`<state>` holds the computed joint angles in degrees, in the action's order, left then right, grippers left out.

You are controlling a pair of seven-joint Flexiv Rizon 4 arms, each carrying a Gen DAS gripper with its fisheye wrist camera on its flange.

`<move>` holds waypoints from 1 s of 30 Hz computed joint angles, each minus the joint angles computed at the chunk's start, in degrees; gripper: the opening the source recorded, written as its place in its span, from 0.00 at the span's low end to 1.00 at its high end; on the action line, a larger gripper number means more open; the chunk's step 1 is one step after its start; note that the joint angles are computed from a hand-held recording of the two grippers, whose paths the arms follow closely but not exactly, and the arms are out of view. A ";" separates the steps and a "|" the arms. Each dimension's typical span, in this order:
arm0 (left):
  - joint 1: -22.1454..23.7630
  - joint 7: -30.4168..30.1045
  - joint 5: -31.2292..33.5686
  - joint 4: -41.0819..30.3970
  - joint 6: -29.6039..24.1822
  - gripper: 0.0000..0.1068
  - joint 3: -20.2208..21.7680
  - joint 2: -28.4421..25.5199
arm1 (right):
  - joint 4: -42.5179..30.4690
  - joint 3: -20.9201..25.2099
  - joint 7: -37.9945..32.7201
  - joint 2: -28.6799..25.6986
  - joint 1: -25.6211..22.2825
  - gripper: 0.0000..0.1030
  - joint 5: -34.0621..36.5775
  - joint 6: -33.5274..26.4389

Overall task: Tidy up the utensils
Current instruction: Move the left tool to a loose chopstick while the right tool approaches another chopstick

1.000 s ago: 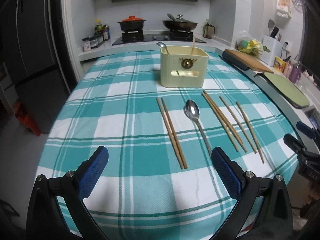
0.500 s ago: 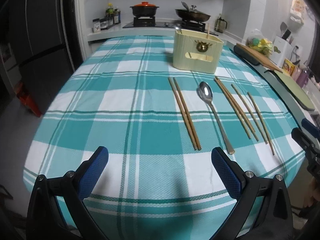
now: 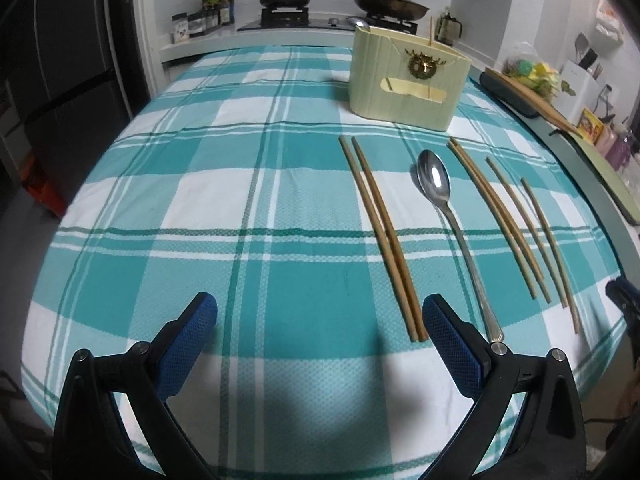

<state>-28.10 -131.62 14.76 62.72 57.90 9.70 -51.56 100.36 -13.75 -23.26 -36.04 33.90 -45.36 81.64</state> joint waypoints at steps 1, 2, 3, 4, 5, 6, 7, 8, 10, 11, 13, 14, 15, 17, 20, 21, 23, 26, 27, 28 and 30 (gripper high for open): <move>0.51 0.48 -0.51 -1.16 -0.59 0.96 -0.39 -0.77 | -0.13 1.71 -0.82 -0.42 -1.39 0.42 1.58 -0.63; 1.17 1.23 -1.20 -2.61 -1.22 0.96 -0.97 -1.75 | -0.29 2.49 -1.15 -0.90 -2.11 0.42 2.66 -0.88; 1.60 1.84 -1.71 -4.06 -1.78 0.96 -1.28 -2.72 | -0.65 3.02 -1.37 -1.47 -2.63 0.42 3.71 -1.18; 1.74 2.24 -2.00 -5.84 -2.74 0.96 -1.21 -3.78 | -1.06 3.28 -1.46 -2.03 -2.96 0.42 4.62 -1.22; 1.74 2.72 -2.10 -8.04 -4.13 0.96 -0.97 -5.00 | -1.57 3.56 -1.69 -2.50 -3.26 0.42 5.49 -1.17; 1.69 3.07 -2.05 -10.02 -5.22 0.96 -0.73 -6.09 | -2.23 3.73 -1.86 -3.11 -3.45 0.42 6.32 -0.91; 1.61 3.32 -1.95 -12.31 -6.50 0.96 -0.44 -7.37 | -2.86 3.83 -2.20 -3.63 -3.49 0.42 6.99 -0.70; 1.66 3.57 -1.89 -13.95 -7.51 0.96 -0.37 -8.29 | -3.60 3.98 -2.83 -4.17 -3.57 0.42 7.57 -0.60; 1.71 4.13 -1.86 -16.86 -9.51 0.96 -0.48 -9.95 | -4.91 4.19 -4.28 -5.07 -3.51 0.42 8.48 -0.62; 1.67 4.45 -1.76 -18.42 -10.87 0.96 -0.41 -10.80 | -5.32 4.29 -4.98 -5.33 -3.50 0.42 8.95 -0.65; 1.38 5.00 -1.19 -21.49 -14.05 0.96 0.01 -12.41 | -6.01 4.41 -6.22 -5.78 -3.38 0.42 9.81 -0.74; 1.39 5.17 -0.91 -22.32 -14.90 0.96 -0.01 -12.87 | -6.23 4.43 -6.82 -5.88 -3.36 0.42 10.18 -0.85; 1.55 4.94 -0.67 -22.05 -14.14 0.96 -0.26 -12.85 | -6.44 4.42 -7.39 -5.99 -3.28 0.42 10.47 -0.94; 1.90 4.61 -0.78 -21.90 -14.12 0.96 -0.71 -12.75 | -6.68 4.05 -8.15 -6.11 -2.95 0.42 10.87 -1.04; 2.34 3.79 -0.99 -21.10 -13.89 0.96 -1.05 -12.39 | -7.02 3.90 -8.67 -6.28 -2.80 0.42 11.76 -0.87; 2.54 4.13 -1.25 -21.22 -14.21 0.96 -1.37 -12.54 | -7.18 3.93 -8.84 -6.38 -2.80 0.42 12.09 -0.77; 2.44 4.18 -1.22 -22.02 -15.03 0.96 -1.26 -13.11 | -7.55 4.02 -9.39 -6.61 -2.78 0.42 12.55 -0.87; 2.32 4.47 -0.95 -23.36 -15.89 0.96 -1.08 -13.71 | -8.49 5.21 -11.04 -7.05 -3.36 0.42 13.41 -1.83; 2.39 4.54 -0.94 -23.83 -16.08 0.96 -1.10 -13.97 | -8.62 5.22 -11.36 -7.06 -3.28 0.42 13.51 -2.16; 2.52 4.60 -1.05 -24.26 -16.33 0.96 -1.21 -14.19 | -9.10 5.88 -12.21 -7.16 -3.66 0.42 13.76 -2.89; 2.94 4.83 -1.62 -24.55 -16.58 0.96 -1.76 -14.38 | -10.77 8.86 -15.13 -7.69 -5.62 0.42 15.09 -4.61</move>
<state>-25.16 -126.79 13.14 38.17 41.32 7.95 -65.94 89.59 -4.89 -38.39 -43.73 28.29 -30.28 77.03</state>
